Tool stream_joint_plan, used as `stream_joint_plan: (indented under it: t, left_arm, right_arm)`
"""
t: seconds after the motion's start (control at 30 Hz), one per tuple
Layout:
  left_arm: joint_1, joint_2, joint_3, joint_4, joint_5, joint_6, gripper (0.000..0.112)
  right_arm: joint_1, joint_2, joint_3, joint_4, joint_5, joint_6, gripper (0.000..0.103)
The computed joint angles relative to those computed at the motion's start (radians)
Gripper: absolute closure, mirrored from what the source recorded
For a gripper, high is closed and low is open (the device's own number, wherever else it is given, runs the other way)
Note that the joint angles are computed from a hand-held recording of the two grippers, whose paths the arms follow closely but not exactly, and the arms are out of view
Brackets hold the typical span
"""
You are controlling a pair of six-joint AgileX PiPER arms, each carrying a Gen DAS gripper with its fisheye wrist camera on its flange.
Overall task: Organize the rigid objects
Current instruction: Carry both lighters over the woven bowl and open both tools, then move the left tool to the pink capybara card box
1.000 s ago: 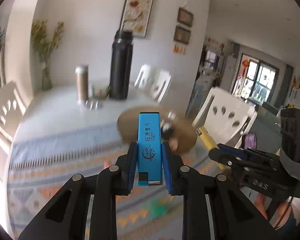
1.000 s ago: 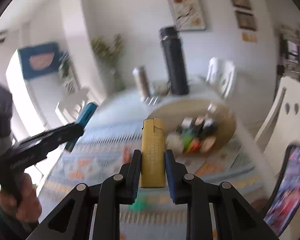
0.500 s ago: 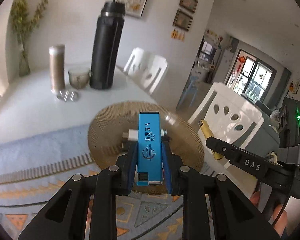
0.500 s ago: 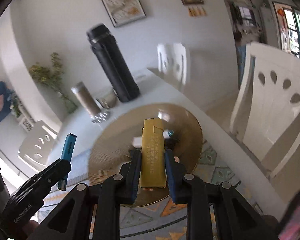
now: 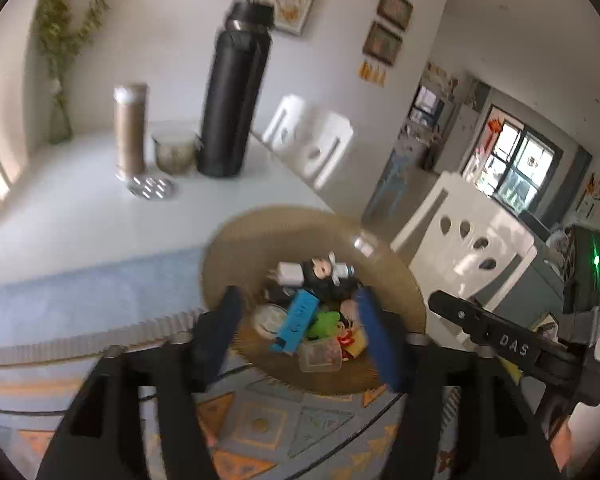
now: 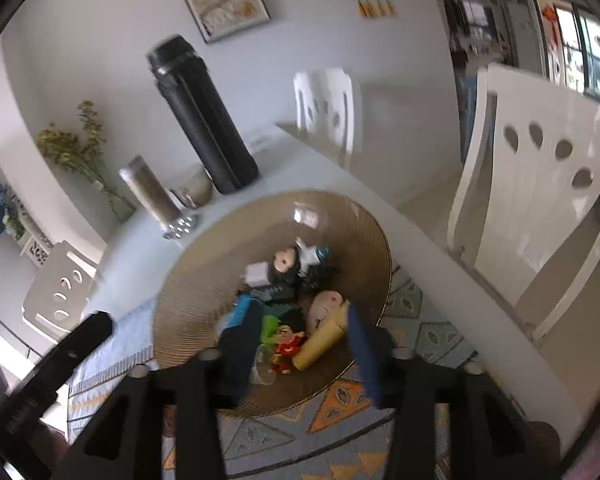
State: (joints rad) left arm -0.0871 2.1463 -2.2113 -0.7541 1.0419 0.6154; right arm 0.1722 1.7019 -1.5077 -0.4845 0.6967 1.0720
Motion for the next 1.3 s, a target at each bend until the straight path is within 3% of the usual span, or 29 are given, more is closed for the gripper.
stream_joint_plan:
  t: [0.03,0.07,0.2,0.33,0.5,0.6,0.67,0.73,0.87,0.97,1.07,1.3]
  left_arm:
    - [0.020,-0.036,0.040,-0.027,-0.014,0.024,0.038]
    - [0.042,-0.074,0.085,-0.060,-0.028,0.058,0.038]
    - [0.127,-0.256,0.280,-0.109,-0.058,0.166,0.038]
    - [0.245,-0.389,0.451,-0.180,-0.005,0.255,0.028]
    - [0.336,-0.508,0.709,-0.149,-0.045,0.360,0.027]
    - [0.365,-0.512,0.846,-0.120,-0.110,0.398,0.027]
    - [0.364,-0.487,0.942,-0.113,-0.214,0.418,0.027]
    - [0.350,-0.450,1.001,-0.120,-0.309,0.445,0.027]
    - [0.321,-0.413,1.080,-0.106,-0.478,0.466,0.027]
    - [0.318,-0.425,1.097,-0.152,-0.492,0.526,0.027]
    - [0.285,-0.417,1.087,-0.048,-0.502,0.444,0.027]
    - [0.288,-0.463,1.142,-0.108,-0.535,0.535,0.027]
  right_arm:
    - [0.026,-0.022,0.012,-0.047,0.011,0.038,0.041]
    - [0.048,-0.041,0.024,-0.079,0.017,0.064,0.039]
    - [0.144,-0.110,0.055,-0.121,0.048,0.074,0.039]
    - [0.244,-0.167,0.112,-0.105,0.035,0.051,0.038]
    - [0.390,-0.188,0.241,-0.228,0.031,0.167,0.025]
    - [0.430,-0.172,0.348,-0.314,-0.019,0.282,0.025]
    - [0.450,-0.154,0.433,-0.452,-0.070,0.415,0.025]
    - [0.466,-0.115,0.476,-0.548,-0.070,0.503,0.025]
    - [0.431,-0.077,0.495,-0.510,-0.130,0.466,0.025]
    - [0.426,-0.084,0.512,-0.549,-0.141,0.512,0.013]
    - [0.420,-0.086,0.514,-0.543,-0.144,0.519,0.013]
    - [0.398,-0.118,0.554,-0.580,-0.194,0.581,0.013]
